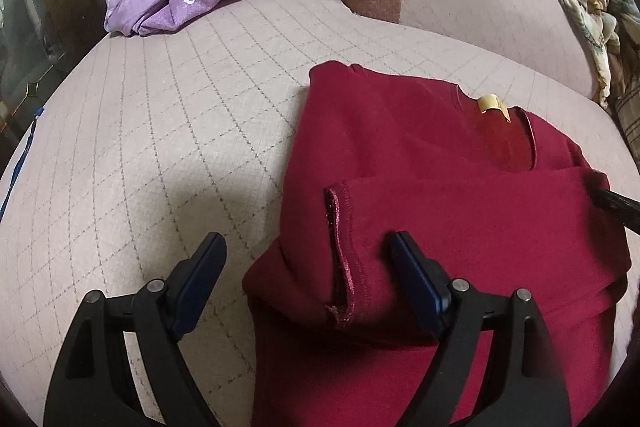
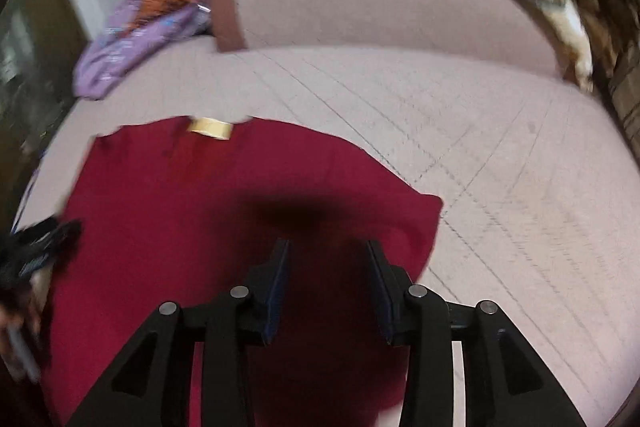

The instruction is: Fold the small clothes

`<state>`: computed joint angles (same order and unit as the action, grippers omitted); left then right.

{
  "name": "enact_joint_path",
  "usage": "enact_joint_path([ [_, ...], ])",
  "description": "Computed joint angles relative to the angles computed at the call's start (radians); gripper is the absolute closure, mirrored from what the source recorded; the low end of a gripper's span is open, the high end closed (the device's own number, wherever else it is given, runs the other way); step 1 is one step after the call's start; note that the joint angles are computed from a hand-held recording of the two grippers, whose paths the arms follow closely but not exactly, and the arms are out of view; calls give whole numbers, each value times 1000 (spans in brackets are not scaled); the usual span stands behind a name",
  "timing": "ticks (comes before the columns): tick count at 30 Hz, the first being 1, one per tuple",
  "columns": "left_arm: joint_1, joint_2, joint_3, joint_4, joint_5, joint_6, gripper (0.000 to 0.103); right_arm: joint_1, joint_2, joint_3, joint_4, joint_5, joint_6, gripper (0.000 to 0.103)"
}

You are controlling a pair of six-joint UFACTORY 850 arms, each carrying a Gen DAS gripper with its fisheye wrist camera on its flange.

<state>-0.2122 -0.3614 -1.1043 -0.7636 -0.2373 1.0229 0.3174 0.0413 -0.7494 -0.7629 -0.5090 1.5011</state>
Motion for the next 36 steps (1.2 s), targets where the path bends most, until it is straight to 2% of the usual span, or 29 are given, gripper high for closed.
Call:
enact_joint_path([
  [3, 5, -6, -8, 0, -16, -8, 18, -41, -21, 10, -31, 42, 60, 69],
  [6, 6, -9, -14, 12, -24, -26, 18, -31, 13, 11, 30, 15, 24, 64],
  [9, 3, -5, -8, 10, -12, -21, 18, 54, 93, 41, 21, -43, 33, 62],
  [11, 1, -3, -3, 3, -1, -11, 18, 112, 133, 70, -9, -71, 84, 52],
  [12, 0, 0, 1, -11, 4, 6, 18, 148, 148, 90, -11, -86, 109, 51],
  [15, -1, 15, 19, -56, 23, 66, 18, 180, 88, 95, -6, -177, 105, 50],
  [16, 0, 24, 27, -56, 25, 73, 18, 184, 81, 97, -18, -184, 117, 48],
  [18, 14, 54, 51, -121, 11, 158, 18, 178, 118, 111, 11, -161, 133, 49],
  [20, 34, 82, 70, -168, -28, 215, 18, 199, 169, 123, 17, -188, 149, 47],
  [22, 62, 116, 89, -171, -90, 218, 18, 234, 197, 121, 7, -228, 164, 46],
  [24, 88, 158, 119, -188, -123, 226, 18, 251, 219, 126, 1, -226, 182, 46],
  [27, 110, 215, 160, -159, -137, 206, 18, 256, 233, 146, 21, -183, 206, 46],
  [29, 127, 270, 211, -177, -110, 248, 18, 265, 235, 145, 90, -173, 192, 46],
  [31, 145, 319, 263, -209, -86, 316, 18, 316, 292, 173, 52, -138, 281, 46],
  [36, 182, 383, 341, -126, -79, 293, 18, 475, 303, 155, 51, -222, 348, 41],
])
